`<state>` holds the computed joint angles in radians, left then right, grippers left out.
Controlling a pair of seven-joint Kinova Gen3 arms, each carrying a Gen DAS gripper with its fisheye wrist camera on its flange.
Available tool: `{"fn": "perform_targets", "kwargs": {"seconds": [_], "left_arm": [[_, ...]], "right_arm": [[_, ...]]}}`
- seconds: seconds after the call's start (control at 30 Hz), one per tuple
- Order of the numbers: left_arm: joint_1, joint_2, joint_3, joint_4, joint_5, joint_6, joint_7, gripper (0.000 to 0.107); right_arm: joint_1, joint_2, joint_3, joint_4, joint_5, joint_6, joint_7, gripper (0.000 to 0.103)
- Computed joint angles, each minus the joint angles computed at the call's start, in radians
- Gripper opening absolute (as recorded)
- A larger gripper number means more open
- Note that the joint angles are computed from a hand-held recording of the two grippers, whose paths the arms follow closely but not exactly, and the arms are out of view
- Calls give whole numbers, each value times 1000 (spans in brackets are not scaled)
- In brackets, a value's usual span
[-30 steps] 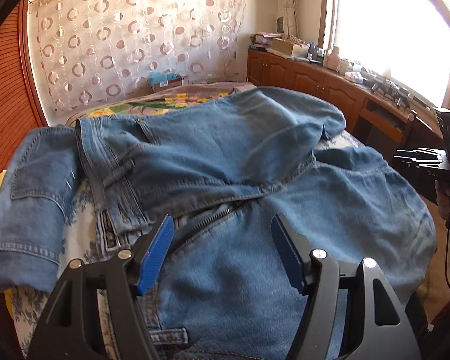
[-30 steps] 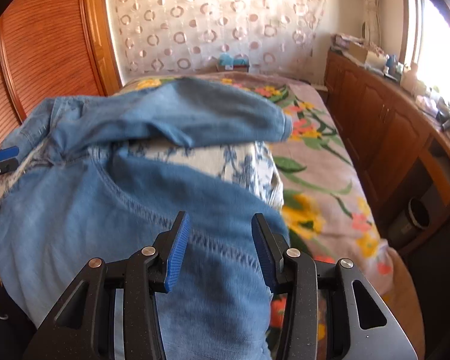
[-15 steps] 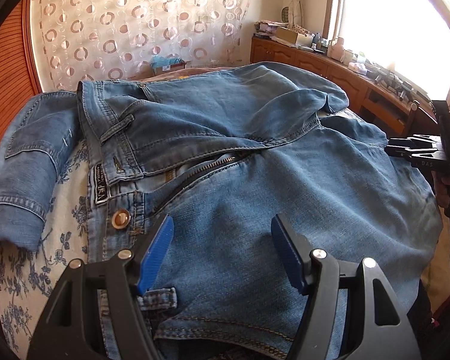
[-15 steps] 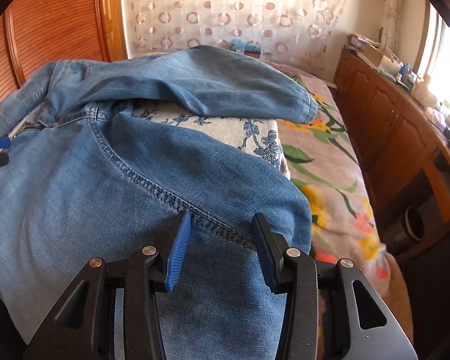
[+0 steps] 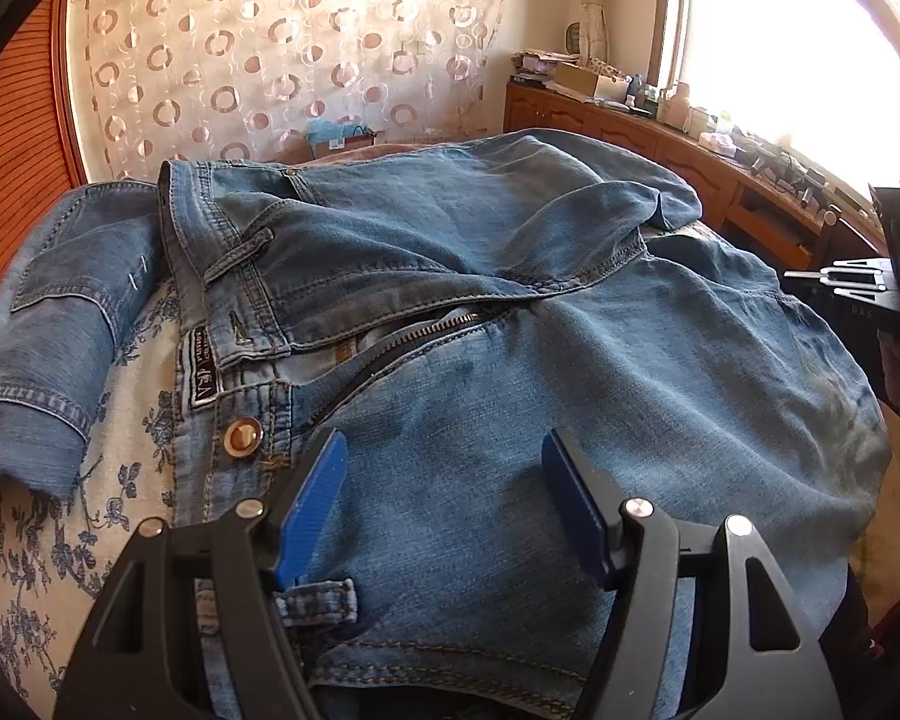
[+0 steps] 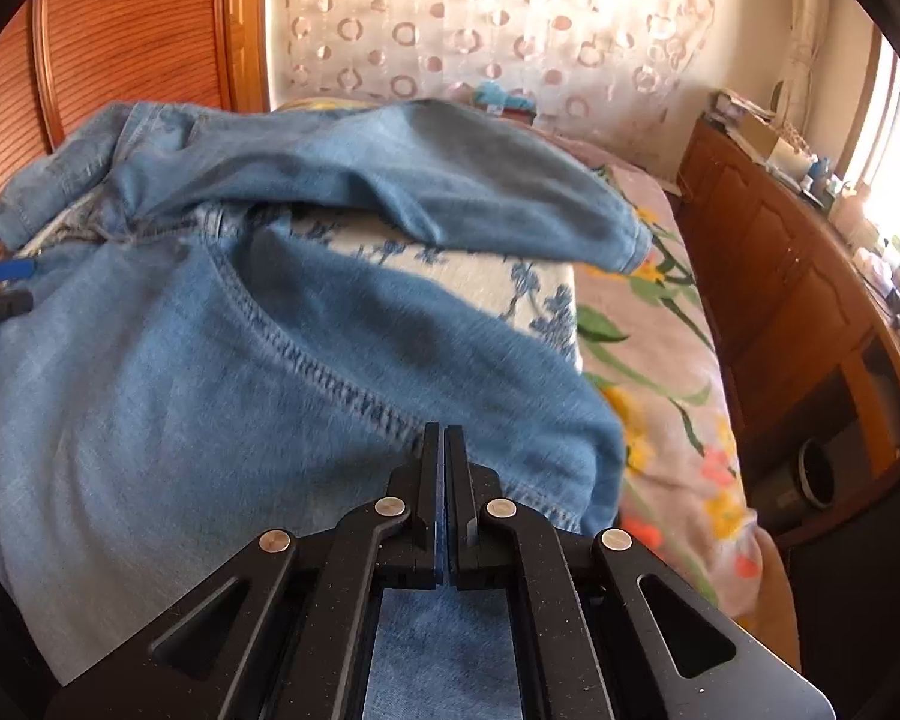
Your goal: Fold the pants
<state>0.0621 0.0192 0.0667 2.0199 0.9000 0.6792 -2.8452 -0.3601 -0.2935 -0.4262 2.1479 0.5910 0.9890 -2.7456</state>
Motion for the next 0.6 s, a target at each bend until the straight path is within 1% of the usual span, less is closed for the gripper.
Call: {"fn": "perform_targets", "kwargs": {"seconds": [0.13, 0.2, 0.27, 0.3, 0.43, 0.5, 0.57, 0.6], "left_arm": [[-2, 1, -2, 3, 11, 1, -6, 67], [-2, 4, -1, 0, 6, 5, 0, 67], [-4, 5, -1, 2, 11, 4, -4, 67], [-4, 4, -1, 2, 13, 5, -5, 67], [-8, 5, -2, 3, 18, 8, -9, 67], [-9, 6, -3, 1, 14, 11, -7, 67], [-9, 6, -2, 2, 14, 11, -7, 67], [-9, 7, -2, 1, 14, 12, -6, 67]], "right_arm": [[16, -17, 2, -14, 23, 8, -3, 0], [22, -30, 21, -15, 11, -18, 16, 0], [23, -46, 61, -6, -31, -78, 58, 0], [29, -49, 64, 0, -41, -98, 68, 1], [58, -24, 42, 11, -55, -171, 79, 17], [62, -3, 43, 11, -66, -208, 93, 21], [64, 30, 32, 2, -61, -226, 98, 30], [61, 49, 25, -6, -53, -229, 93, 31]]}}
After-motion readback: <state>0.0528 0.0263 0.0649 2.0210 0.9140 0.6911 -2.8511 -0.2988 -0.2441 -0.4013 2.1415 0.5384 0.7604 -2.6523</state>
